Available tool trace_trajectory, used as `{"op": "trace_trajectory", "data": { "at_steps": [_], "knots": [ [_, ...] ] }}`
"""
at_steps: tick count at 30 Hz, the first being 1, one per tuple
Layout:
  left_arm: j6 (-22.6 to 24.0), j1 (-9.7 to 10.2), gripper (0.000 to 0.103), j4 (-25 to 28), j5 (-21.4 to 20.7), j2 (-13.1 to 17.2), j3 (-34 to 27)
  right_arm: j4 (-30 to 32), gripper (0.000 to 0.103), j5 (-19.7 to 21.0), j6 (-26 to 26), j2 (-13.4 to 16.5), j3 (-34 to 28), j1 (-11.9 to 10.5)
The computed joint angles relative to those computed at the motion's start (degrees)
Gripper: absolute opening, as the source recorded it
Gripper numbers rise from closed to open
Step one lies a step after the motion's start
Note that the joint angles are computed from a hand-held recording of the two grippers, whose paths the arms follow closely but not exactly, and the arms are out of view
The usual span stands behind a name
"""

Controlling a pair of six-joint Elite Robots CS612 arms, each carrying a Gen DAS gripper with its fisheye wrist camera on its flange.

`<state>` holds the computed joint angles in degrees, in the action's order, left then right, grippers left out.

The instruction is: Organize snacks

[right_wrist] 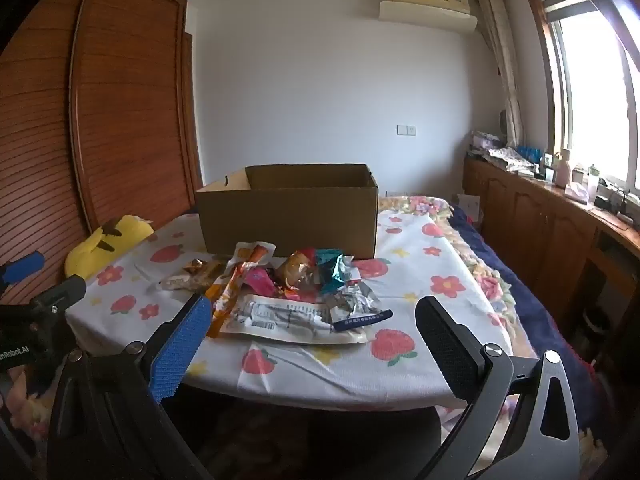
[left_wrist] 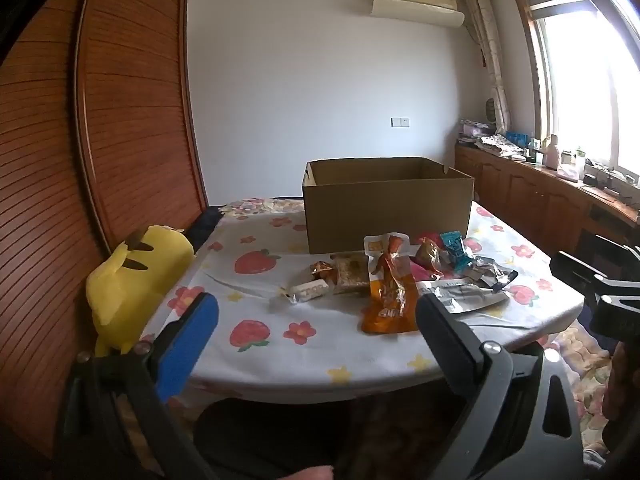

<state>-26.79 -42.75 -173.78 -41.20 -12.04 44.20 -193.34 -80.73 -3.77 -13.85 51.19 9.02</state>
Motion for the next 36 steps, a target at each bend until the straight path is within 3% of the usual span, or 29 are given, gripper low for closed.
{"op": "trace_trajectory", "data": {
  "at_steps": [36],
  "knots": [
    [0.4, 0.00, 0.100, -0.6, 0.7, 0.1, -0.1, -1.2, 0.103, -0.1, 0.0, -0.1, 0.5, 0.0]
  ]
}}
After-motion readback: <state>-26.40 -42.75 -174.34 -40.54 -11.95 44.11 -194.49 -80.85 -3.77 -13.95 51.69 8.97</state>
